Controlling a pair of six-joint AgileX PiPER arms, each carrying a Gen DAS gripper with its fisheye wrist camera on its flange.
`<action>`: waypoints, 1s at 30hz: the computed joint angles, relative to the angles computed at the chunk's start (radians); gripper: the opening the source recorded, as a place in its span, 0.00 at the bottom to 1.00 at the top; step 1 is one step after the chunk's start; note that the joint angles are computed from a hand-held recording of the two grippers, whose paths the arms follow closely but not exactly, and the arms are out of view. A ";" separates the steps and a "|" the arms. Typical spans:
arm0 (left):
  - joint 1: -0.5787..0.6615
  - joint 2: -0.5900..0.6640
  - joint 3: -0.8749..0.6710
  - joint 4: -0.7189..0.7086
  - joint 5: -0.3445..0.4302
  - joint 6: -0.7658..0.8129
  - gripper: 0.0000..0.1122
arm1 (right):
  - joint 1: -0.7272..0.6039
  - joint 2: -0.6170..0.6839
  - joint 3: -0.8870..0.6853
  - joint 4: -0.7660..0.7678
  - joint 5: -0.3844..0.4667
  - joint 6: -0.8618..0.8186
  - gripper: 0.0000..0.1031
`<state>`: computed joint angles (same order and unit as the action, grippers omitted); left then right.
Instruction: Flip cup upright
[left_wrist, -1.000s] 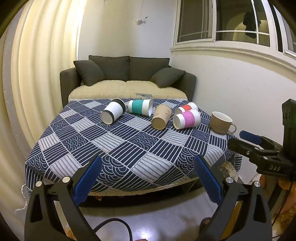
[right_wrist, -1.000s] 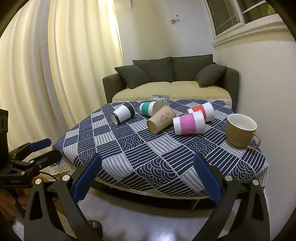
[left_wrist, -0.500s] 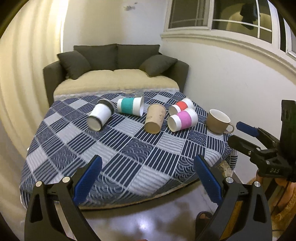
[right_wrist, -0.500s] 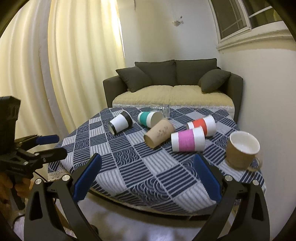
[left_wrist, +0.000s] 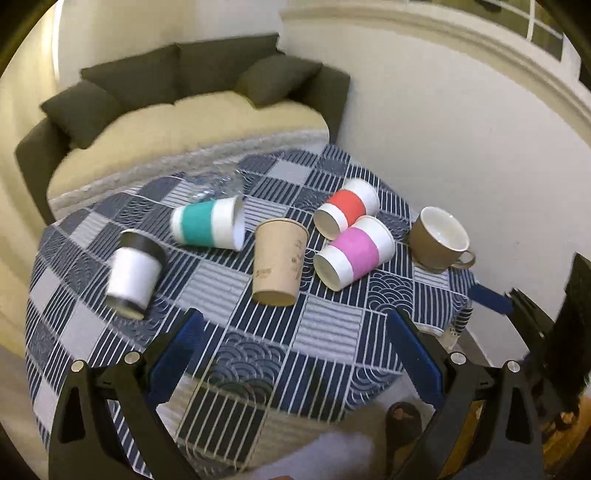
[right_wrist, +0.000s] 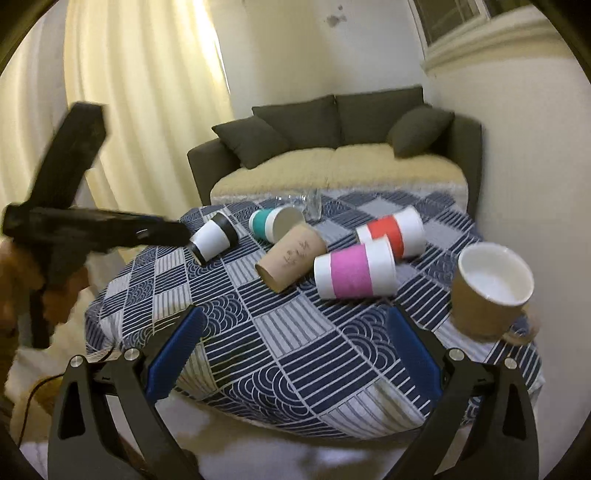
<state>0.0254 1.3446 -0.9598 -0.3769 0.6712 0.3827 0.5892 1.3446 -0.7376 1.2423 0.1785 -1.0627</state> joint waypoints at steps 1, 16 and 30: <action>-0.011 0.073 -0.057 0.006 0.022 0.000 0.86 | -0.009 -0.001 -0.002 0.037 0.009 -0.039 0.95; -0.111 0.550 -0.476 0.306 0.200 -0.172 0.65 | -0.096 0.072 -0.050 0.184 0.185 -0.203 0.95; -0.117 0.703 -0.665 0.315 0.319 -0.194 0.51 | -0.166 0.115 -0.071 0.187 0.271 -0.188 0.95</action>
<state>-0.0915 2.0475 -1.6250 -0.0619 0.9898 0.1883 0.4234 1.4596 -0.8085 1.4292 0.4496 -1.2506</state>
